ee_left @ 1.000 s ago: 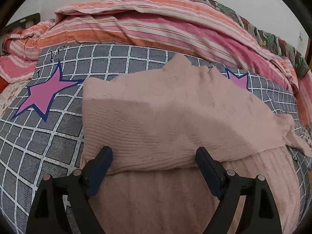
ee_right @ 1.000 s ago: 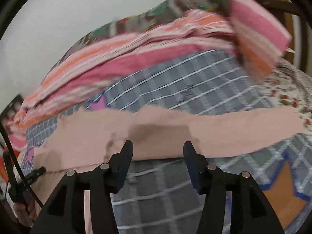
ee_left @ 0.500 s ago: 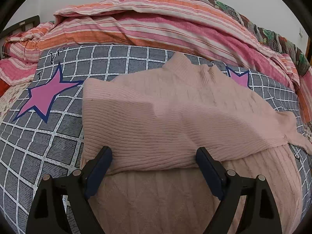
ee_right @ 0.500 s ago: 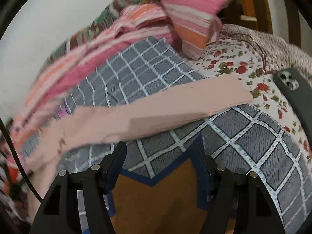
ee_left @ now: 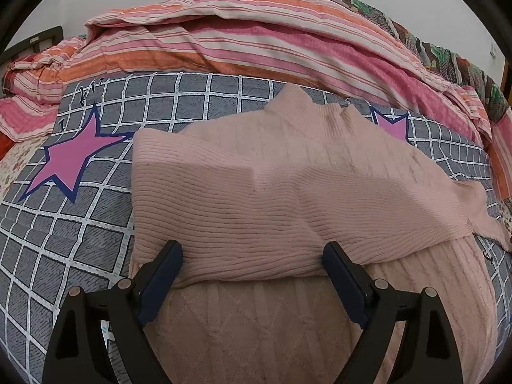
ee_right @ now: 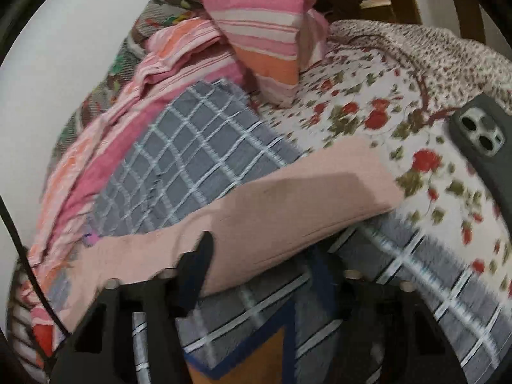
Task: Fold small clothes
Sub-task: 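Fold the held sleeve across the sweater body with the right gripper and release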
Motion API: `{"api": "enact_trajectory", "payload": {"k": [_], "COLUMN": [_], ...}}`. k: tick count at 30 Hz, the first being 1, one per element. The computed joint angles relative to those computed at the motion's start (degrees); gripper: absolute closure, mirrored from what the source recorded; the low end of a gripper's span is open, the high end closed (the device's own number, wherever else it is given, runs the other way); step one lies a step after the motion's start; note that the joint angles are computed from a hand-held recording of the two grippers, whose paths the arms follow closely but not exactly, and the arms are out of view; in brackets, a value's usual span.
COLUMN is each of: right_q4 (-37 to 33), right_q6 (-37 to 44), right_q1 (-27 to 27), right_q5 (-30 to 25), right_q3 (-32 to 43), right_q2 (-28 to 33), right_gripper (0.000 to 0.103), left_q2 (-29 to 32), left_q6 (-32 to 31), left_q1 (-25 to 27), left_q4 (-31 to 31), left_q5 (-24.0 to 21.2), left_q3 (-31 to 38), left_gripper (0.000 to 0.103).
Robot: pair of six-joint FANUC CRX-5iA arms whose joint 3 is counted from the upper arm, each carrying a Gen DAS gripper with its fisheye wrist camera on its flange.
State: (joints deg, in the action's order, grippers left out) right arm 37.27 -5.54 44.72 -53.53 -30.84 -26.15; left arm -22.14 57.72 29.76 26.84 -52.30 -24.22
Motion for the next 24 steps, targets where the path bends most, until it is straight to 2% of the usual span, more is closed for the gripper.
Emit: {"api": "enact_trajectory", "payload": {"k": [2,4,5,8,11,15,17,20,24], "right_q4": [0.2,0.8,0.9,3.9,10.0,17.5,20.3,21.9,22.2], "right_q6": [0.1,1.2,1.8,1.9,2.3,6.4,9.0,12.6,17.1], "right_q1": [-0.3,-0.6,-0.6,1.9,6.2,12.2,14.7,17.2,20.0], "right_q5": [-1.9,-3.2,-3.4,-8.1,-14.4,-22.4,-25.3,-24.9,-21.8], "right_q3": [0.6,1.2,1.4,3.3,6.1,12.6,16.8,23.8,34.7], "right_q2": [0.8,1.6,1.7,3.2,5.8,12.1,16.3,21.9,30.7], "right_gripper": [0.084,0.094,0.096,0.096,0.097,0.097,0.097,0.097,0.097], "left_q2": [-0.1,-0.3,-0.6,-1.9,-2.9,-4.1,-5.4,-6.6,-6.9], "left_q6": [-0.3,-1.3,-1.9,-6.9,-8.9,-11.1,-11.5,-13.3,-13.3], "left_q1": [0.1,0.7,1.1,4.2,7.1,11.4,13.2,17.4,24.2], "left_q4": [0.5,1.9,3.0,11.3,16.8,19.8,19.7,22.0,24.9], "left_q5": [0.0,-0.1,-0.1,-0.9,-2.1,-4.6,-4.1,-3.9,-4.0], "left_q3": [-0.2,-0.7,-1.2,-4.3,-6.3,-7.1,-7.5,-8.3,-8.9], "left_gripper": [0.014,0.014,0.014,0.014,0.014,0.014,0.014,0.014,0.014]}}
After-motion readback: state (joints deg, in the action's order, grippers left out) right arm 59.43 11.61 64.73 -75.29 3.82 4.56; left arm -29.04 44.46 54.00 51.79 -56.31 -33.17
